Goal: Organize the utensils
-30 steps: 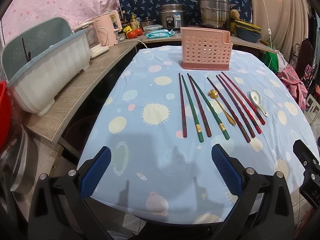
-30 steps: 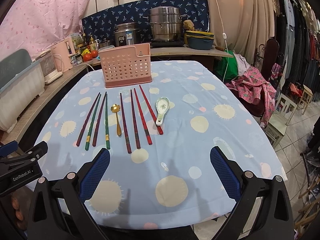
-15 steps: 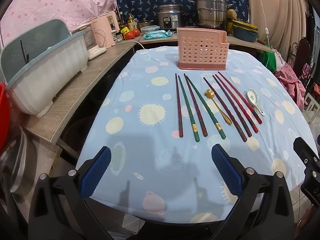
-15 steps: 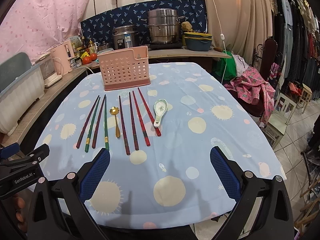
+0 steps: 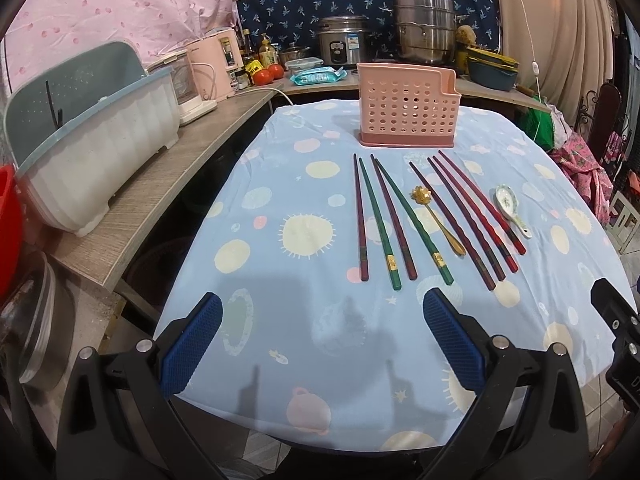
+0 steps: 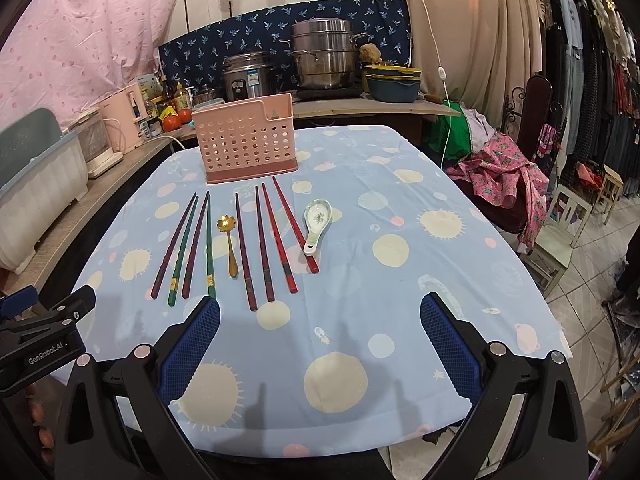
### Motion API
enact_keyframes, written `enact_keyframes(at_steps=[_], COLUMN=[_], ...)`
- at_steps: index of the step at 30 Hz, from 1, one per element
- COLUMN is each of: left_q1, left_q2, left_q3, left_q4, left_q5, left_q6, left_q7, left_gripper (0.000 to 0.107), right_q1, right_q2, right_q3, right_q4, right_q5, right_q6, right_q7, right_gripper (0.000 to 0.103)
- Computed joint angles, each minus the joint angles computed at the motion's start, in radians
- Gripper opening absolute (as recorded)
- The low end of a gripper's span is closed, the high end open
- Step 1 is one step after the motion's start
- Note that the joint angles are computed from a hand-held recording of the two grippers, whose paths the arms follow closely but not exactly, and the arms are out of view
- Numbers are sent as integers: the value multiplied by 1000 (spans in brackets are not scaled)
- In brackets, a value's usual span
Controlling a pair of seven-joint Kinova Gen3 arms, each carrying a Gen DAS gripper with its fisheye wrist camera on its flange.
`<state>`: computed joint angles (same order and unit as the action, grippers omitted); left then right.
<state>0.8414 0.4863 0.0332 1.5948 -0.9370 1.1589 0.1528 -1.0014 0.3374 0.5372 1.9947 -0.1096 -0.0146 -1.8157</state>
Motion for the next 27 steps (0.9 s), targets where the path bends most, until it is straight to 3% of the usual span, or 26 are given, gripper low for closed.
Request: enact_keyframes(at_steps=[14,27], left_q1=[-9,-116], left_q2=[3,-8], left_q3=[1,-24], left_q4=[-6,49], left_q5=[5,74], left_q6=[13,-165], left_q7=[-14,-40], left_gripper=[96,96], right_q1=[9,112], right_q2=[2,76], right_q3=[-8,-81], right_q4=[1,-86], right_q5=[-6,35], right_q6=[-3,39], right_q7=[6,-32], right_gripper=[96,96])
